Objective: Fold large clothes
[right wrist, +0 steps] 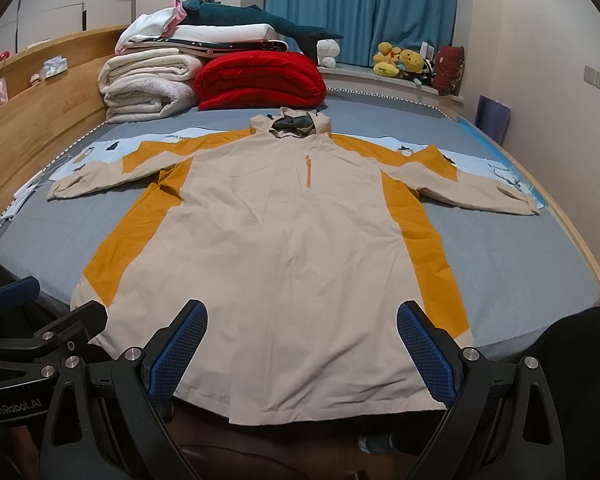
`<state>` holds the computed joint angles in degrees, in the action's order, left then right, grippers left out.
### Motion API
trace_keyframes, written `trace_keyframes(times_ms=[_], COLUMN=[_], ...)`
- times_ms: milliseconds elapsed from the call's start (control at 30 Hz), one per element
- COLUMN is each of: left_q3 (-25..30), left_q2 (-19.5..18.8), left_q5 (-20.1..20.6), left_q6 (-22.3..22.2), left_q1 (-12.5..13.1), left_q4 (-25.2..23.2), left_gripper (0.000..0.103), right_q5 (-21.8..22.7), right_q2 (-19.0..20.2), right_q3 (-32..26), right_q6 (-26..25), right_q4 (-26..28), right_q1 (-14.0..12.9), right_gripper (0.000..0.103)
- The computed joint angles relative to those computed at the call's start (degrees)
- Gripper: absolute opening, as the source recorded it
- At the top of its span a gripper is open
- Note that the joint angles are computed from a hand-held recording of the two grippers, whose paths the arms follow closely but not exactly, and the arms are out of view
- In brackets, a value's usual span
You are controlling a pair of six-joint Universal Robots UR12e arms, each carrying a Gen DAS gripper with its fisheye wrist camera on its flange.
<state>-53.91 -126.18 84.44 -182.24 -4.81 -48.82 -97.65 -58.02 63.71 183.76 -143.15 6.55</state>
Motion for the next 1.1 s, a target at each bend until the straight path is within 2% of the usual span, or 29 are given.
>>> trace_keyframes(times_ms=[600,733,967,1100], left_q3=[0.04,0.09,0.42,1.22], left_q2=[0.01,0.01,0.04,-0.04], left_q5=[-0.04,-1.13,-2.42,-2.18], left_q6=[-0.02,0.41,0.95,0.71], left_q1=[-0.06,-0.06,-0.08,-0.02], left_q4=[0.01,-0.05,-0.84,-1.57], left_gripper=[0.100,0.093,0.075,0.070], right_q5=[-0.17,-0.24,0.26,0.62], right_q2=[0.07,0.09,0.11,0.16], right_q3=[-0.17,-0.21,-0.29,-0.43], right_q6=[0.02,-0.03,-0.16,0.22], right_q4=[0.01,0.02,-0.18,0.14], right_q1=[0.08,0.10,0.03,-0.01], right_gripper=[0.096,0.096,0.095,0.095])
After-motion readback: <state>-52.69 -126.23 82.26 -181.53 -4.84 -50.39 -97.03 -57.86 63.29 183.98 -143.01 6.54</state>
